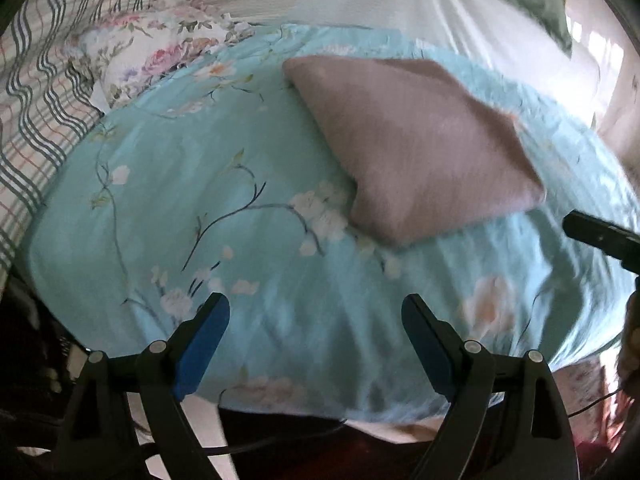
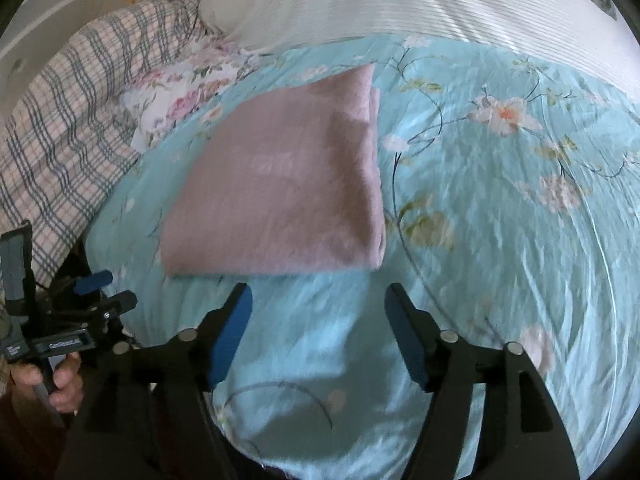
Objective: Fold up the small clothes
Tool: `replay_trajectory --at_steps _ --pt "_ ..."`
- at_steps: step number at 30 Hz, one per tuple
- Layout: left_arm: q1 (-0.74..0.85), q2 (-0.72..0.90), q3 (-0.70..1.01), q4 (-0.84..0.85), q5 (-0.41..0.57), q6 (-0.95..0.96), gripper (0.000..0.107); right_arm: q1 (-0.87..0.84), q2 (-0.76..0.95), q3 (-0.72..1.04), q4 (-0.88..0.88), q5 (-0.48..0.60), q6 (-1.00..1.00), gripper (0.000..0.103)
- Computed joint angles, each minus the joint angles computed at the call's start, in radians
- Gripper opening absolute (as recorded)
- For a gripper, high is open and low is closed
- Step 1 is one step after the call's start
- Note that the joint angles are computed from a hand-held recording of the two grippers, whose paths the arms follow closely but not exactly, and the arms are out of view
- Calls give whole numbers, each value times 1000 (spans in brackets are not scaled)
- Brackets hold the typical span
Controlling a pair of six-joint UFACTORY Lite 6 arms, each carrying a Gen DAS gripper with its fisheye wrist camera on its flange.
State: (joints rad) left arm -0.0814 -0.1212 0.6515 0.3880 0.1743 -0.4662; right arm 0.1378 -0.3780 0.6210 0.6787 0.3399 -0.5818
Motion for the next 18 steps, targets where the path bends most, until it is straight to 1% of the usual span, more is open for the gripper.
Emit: replay_trajectory --at_steps 2,4,6,8,9,13,14,17,18 --pt "-13 -14 -4 24 30 -16 88 14 -23 -20 -38 10 30 79" --pt "-34 -35 -2 52 71 -37 88 47 -43 -32 -122 14 118 80" --pt "-70 -66 -6 181 113 -166 88 63 -62 -33 -170 35 159 80" --pt "-93 -81 9 268 162 -256 88 73 -82 -28 -197 54 182 83" --pt "-98 -87 20 272 180 -264 88 75 -96 -22 -213 65 194 86" --pt "-75 -130 76 142 223 -140 88 72 -133 20 -248 111 213 88" --pt "-71 -146 94 121 242 -120 88 72 -142 34 -263 123 222 91" --pt "-94 -151 143 215 295 -207 91 85 -159 66 -303 129 247 103" --pt "-106 -146 154 261 308 -249 94 85 -157 72 -296 129 235 103"
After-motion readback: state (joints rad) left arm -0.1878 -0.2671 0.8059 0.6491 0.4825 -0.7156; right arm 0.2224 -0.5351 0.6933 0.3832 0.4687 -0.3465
